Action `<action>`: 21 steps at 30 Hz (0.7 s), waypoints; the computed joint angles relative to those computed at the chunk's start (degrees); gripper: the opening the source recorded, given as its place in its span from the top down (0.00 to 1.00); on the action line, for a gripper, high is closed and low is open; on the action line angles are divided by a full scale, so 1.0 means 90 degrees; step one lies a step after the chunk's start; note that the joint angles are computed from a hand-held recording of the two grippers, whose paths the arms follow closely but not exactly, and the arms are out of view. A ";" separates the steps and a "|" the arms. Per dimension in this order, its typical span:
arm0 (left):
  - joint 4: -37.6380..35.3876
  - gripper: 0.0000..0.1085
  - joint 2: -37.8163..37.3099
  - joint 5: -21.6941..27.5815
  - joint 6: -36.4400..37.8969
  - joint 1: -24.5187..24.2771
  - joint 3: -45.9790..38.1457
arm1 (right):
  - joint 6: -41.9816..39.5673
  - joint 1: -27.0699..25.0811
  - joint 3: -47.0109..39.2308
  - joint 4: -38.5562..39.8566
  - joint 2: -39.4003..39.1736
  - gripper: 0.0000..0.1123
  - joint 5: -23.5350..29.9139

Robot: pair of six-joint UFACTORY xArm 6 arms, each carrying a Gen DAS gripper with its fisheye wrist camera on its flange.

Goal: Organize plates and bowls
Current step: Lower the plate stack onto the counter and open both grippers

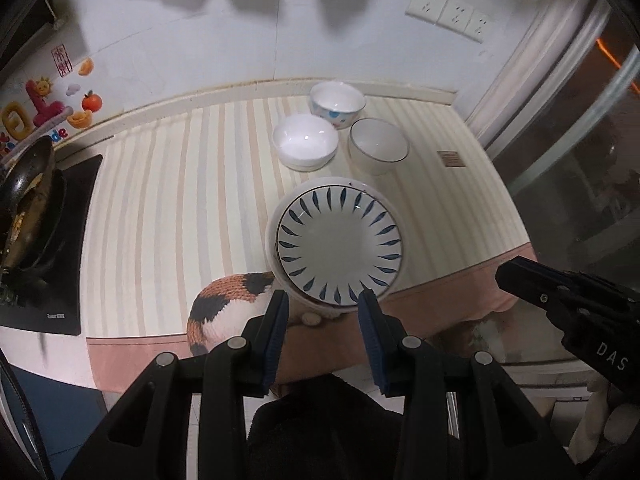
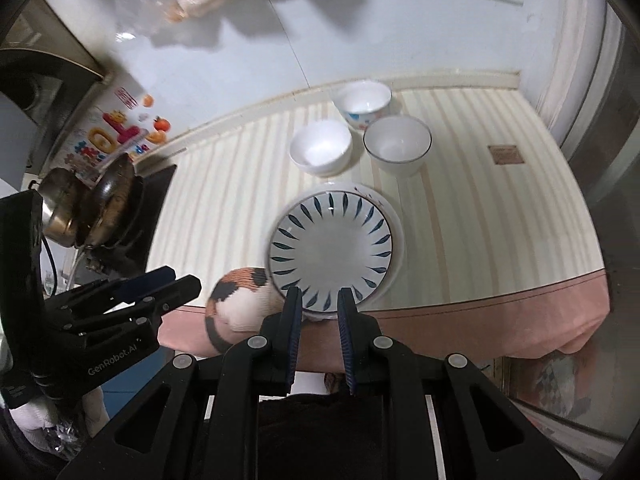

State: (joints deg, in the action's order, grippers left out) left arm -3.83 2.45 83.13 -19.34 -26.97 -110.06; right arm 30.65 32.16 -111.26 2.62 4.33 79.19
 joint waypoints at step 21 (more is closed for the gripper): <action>0.0045 0.65 0.0600 0.0062 -0.0523 0.0165 -0.0771 | -0.0311 -0.0378 0.0043 0.0921 0.0168 0.54 -0.0272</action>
